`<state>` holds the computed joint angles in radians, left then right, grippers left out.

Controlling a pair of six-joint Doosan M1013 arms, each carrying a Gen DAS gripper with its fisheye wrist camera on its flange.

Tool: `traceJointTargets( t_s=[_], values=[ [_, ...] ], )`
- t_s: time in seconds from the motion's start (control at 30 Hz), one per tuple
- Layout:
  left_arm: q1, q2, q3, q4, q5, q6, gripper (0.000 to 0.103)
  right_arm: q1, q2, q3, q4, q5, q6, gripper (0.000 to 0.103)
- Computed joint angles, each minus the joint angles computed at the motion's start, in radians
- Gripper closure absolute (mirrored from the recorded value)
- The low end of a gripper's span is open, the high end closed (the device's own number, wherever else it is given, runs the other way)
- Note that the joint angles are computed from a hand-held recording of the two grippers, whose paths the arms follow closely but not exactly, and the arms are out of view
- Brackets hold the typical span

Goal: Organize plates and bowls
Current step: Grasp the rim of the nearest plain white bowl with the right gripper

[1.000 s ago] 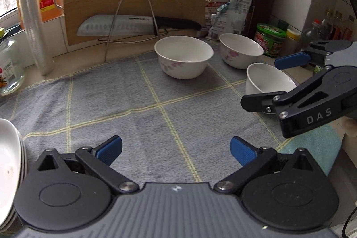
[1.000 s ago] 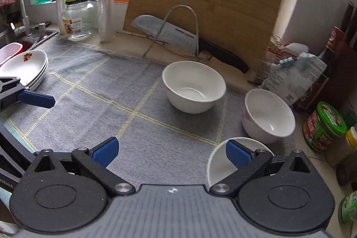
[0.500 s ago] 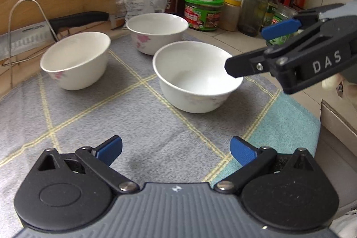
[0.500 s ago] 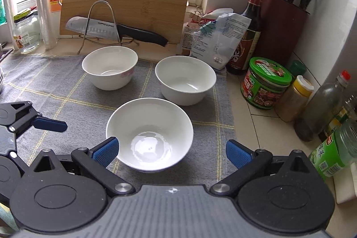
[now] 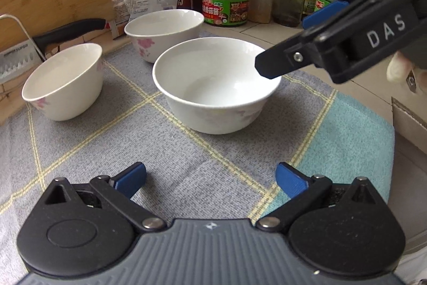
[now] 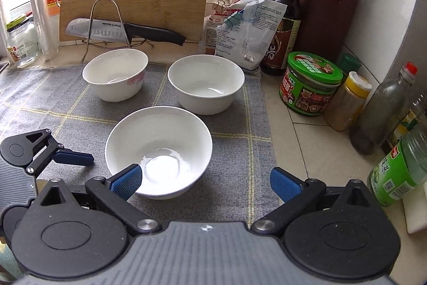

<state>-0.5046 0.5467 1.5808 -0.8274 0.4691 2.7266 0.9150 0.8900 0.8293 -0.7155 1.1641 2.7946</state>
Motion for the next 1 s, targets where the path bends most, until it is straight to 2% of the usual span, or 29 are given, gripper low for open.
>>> traceJointTargets(
  t_s=[0.13, 0.27, 0.37, 0.6, 0.77, 1.0],
  values=[
    [0.002, 0.000, 0.003, -0.022, -0.002, 0.029, 0.001, -0.002, 0.005, -0.008, 0.006, -0.004, -0.014, 0.000],
    [0.004, -0.002, 0.017, -0.141, -0.036, 0.175, 0.001, -0.007, 0.004, -0.005, 0.019, -0.018, -0.031, 0.000],
    [0.003, -0.003, 0.018, -0.253, -0.048, 0.284, 0.001, -0.014, -0.007, 0.014, 0.041, -0.059, -0.036, 0.000],
    [-0.003, 0.011, 0.000, -0.354, -0.036, 0.399, 0.001, -0.035, -0.019, 0.038, 0.092, -0.150, -0.052, 0.000],
    [0.000, 0.018, -0.005, -0.422, -0.020, 0.452, 0.001, -0.056, -0.027, 0.055, 0.156, -0.212, -0.068, 0.000],
    [0.000, 0.026, -0.013, -0.451, -0.006, 0.464, 0.001, -0.079, -0.029, 0.065, 0.231, -0.284, -0.115, 0.000]
  ],
)
